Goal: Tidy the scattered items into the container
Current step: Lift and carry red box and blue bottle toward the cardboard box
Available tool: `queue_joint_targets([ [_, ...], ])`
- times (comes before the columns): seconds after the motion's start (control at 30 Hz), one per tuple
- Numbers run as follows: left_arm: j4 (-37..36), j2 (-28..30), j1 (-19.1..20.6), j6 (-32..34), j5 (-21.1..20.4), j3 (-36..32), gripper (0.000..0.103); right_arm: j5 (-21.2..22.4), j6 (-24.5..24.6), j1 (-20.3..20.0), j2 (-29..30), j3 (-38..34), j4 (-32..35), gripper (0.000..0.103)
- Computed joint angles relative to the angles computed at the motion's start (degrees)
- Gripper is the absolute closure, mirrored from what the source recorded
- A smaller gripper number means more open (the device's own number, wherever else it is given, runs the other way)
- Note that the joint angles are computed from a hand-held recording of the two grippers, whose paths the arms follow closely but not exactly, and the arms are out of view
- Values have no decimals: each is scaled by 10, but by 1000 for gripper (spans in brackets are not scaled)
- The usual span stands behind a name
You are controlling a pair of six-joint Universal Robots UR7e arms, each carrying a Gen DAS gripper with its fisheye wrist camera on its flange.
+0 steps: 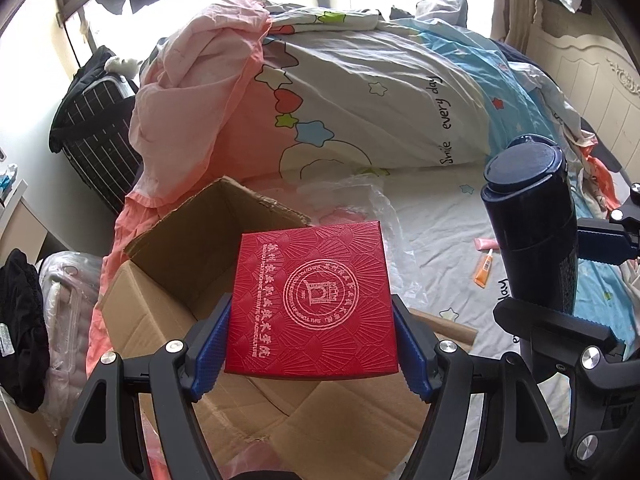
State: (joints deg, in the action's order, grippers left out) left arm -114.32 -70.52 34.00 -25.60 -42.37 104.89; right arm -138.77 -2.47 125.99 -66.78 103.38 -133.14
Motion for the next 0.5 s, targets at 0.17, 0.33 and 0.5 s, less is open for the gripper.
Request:
queue_joint_targets([
  [0.17, 5, -6, 25, 7, 9, -7, 29, 11, -8, -2, 31, -21, -3, 65],
  [0.33, 10, -5, 49, 16, 14, -18, 29, 22, -16, -7, 58, -40, -10, 65],
  [0.5, 9, 0, 72, 23, 15, -30, 29, 27, -22, -13, 82, -59, -9, 65],
])
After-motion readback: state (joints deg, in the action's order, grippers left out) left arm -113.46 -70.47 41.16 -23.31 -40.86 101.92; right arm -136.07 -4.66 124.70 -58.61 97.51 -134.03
